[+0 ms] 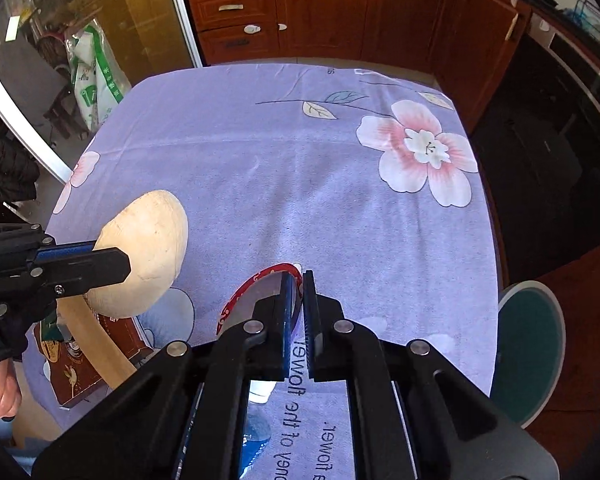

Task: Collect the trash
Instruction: 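Carry the coconut bowl and paper cup to the bin and release both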

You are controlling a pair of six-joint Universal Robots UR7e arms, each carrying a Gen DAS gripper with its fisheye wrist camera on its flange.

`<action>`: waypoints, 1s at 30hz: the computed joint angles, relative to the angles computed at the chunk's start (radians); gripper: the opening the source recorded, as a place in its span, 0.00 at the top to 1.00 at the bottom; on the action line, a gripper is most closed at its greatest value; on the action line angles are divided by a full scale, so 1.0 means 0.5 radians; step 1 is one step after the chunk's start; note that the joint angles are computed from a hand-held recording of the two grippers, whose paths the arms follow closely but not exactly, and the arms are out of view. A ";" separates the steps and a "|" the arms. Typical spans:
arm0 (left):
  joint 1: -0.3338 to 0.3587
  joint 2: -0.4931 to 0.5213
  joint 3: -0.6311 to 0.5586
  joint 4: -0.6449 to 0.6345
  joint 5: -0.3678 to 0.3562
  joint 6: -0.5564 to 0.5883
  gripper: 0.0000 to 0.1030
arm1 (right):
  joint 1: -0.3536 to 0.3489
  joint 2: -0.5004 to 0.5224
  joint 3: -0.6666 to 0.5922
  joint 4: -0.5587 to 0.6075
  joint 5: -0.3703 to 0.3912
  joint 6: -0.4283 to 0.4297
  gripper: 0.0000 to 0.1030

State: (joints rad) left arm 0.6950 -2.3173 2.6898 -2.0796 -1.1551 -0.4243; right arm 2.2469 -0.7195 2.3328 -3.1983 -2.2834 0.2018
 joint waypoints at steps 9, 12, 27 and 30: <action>-0.362 0.032 0.017 0.312 0.196 -0.296 0.94 | -0.041 -0.104 0.155 -0.250 0.037 -0.023 0.95; -0.412 0.118 0.014 0.289 0.215 -0.346 0.94 | -0.063 -0.159 0.221 -0.336 0.047 -0.024 0.95; -0.776 0.858 0.020 -0.318 0.152 -0.459 0.94 | -0.299 -0.670 0.720 -0.813 -0.018 -0.107 0.95; -0.806 1.042 0.010 -0.489 0.120 -0.445 0.94 | -0.386 -0.776 0.827 -0.920 -0.023 -0.154 0.95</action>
State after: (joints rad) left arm 0.2919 -1.7963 2.6948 -2.3239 -1.0949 -0.6467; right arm 2.0539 -1.1077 2.7465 -3.6585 -2.2949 0.1247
